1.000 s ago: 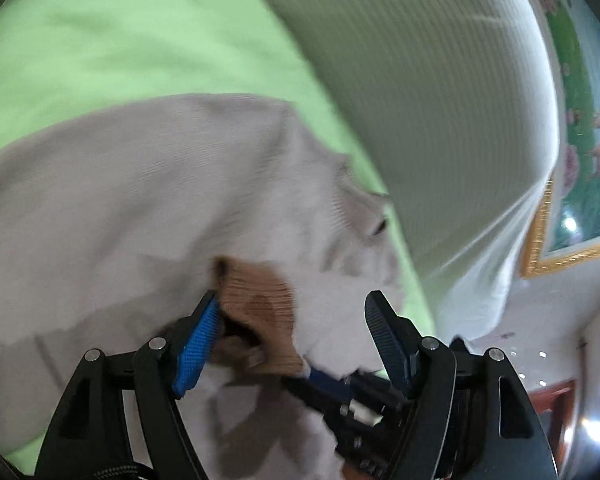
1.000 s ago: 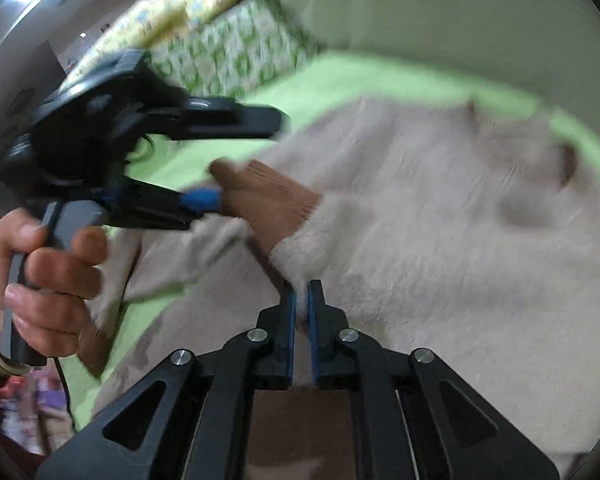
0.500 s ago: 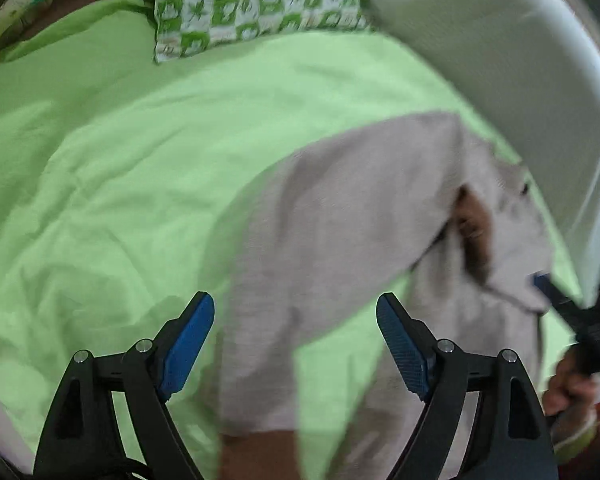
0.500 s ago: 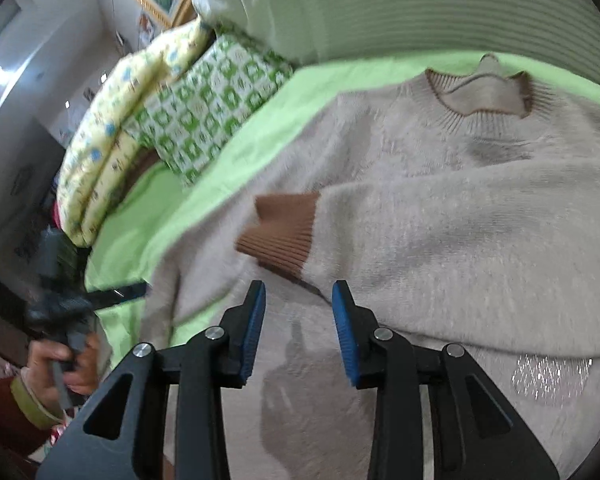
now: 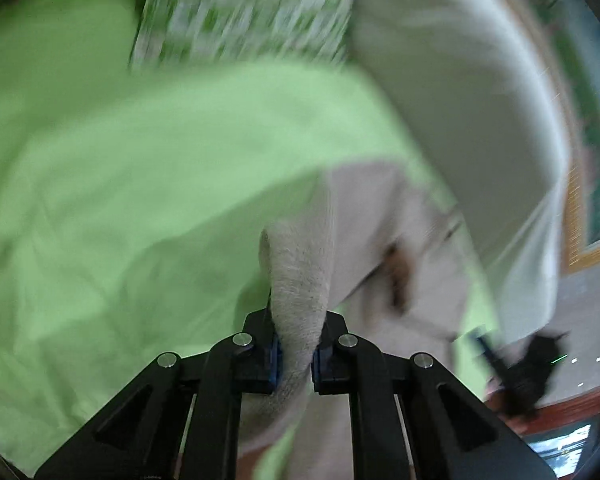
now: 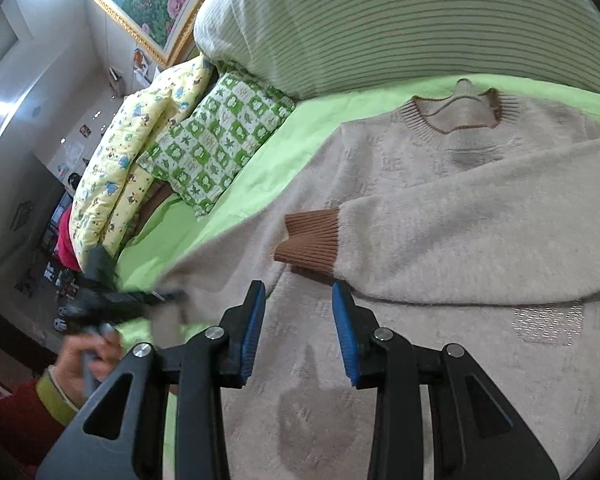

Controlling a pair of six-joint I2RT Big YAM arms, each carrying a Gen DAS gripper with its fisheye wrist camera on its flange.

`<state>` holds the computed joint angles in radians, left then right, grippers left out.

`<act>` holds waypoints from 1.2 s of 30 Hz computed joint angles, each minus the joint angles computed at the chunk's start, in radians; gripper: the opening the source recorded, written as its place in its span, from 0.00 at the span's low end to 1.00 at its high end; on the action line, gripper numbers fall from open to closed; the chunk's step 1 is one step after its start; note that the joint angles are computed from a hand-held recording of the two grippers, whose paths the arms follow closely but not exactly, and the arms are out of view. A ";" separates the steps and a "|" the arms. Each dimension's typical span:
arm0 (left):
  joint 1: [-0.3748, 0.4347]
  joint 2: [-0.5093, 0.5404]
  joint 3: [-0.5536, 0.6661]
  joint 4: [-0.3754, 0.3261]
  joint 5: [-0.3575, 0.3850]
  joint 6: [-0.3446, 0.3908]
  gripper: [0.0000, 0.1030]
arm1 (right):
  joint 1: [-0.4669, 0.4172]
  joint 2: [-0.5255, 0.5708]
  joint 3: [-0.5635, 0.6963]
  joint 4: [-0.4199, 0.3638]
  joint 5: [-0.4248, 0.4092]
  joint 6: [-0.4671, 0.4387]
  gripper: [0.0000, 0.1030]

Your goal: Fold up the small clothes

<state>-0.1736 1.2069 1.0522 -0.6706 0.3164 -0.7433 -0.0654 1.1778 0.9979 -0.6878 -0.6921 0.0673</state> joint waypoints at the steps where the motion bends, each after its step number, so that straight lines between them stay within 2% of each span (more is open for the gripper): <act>1: 0.009 -0.013 0.033 -0.006 -0.004 0.012 0.10 | -0.011 -0.004 -0.003 0.002 -0.004 0.002 0.35; 5: -0.009 0.022 0.267 -0.048 -0.015 0.062 0.10 | -0.073 -0.020 -0.019 0.021 -0.025 0.028 0.35; 8: -0.088 0.134 0.453 -0.048 0.013 0.080 0.10 | -0.129 -0.028 -0.028 0.034 -0.032 0.038 0.35; 11: -0.211 0.297 0.655 -0.075 0.039 0.112 0.13 | -0.207 -0.033 -0.033 0.049 -0.041 0.052 0.35; 12: -0.250 0.356 0.717 -0.083 0.046 0.125 0.17 | -0.228 -0.032 -0.033 0.052 -0.040 0.054 0.35; 13: -0.305 0.445 0.804 -0.103 0.034 0.125 0.30 | -0.252 -0.031 -0.033 0.056 -0.040 0.059 0.35; 14: -0.329 0.501 0.853 -0.107 0.042 0.120 0.51 | -0.279 -0.025 -0.030 0.056 -0.036 0.061 0.35; 16: -0.389 0.637 0.960 -0.110 0.091 0.124 0.67 | -0.313 -0.013 -0.024 0.055 -0.015 0.065 0.35; 17: -0.420 0.733 1.055 -0.175 0.087 0.132 0.68 | -0.334 -0.007 -0.023 0.054 -0.005 0.065 0.35; 19: -0.453 0.843 1.158 -0.280 0.100 0.153 0.67 | -0.364 0.003 -0.021 0.046 0.015 0.054 0.35; 21: -0.467 0.855 1.127 -0.299 0.097 0.150 0.66 | -0.391 0.011 -0.021 0.034 0.028 0.037 0.35; 23: -0.462 0.803 1.022 -0.259 0.082 0.170 0.67 | -0.414 0.017 -0.029 0.030 0.025 0.021 0.35; 29: -0.404 0.577 0.689 -0.283 -0.151 0.324 0.71 | -0.422 0.047 -0.049 0.006 0.020 -0.015 0.35; 32: -0.366 0.534 0.601 -0.302 -0.255 0.382 0.71 | -0.407 0.062 -0.063 -0.014 0.055 0.002 0.35; 36: -0.322 0.530 0.535 -0.302 -0.335 0.422 0.71 | -0.406 0.094 -0.066 -0.019 0.123 0.024 0.35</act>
<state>-0.4960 1.7370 1.5871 -0.9722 -0.0189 -0.3213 -0.4714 1.2719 0.9319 -0.7068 -0.5690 0.0911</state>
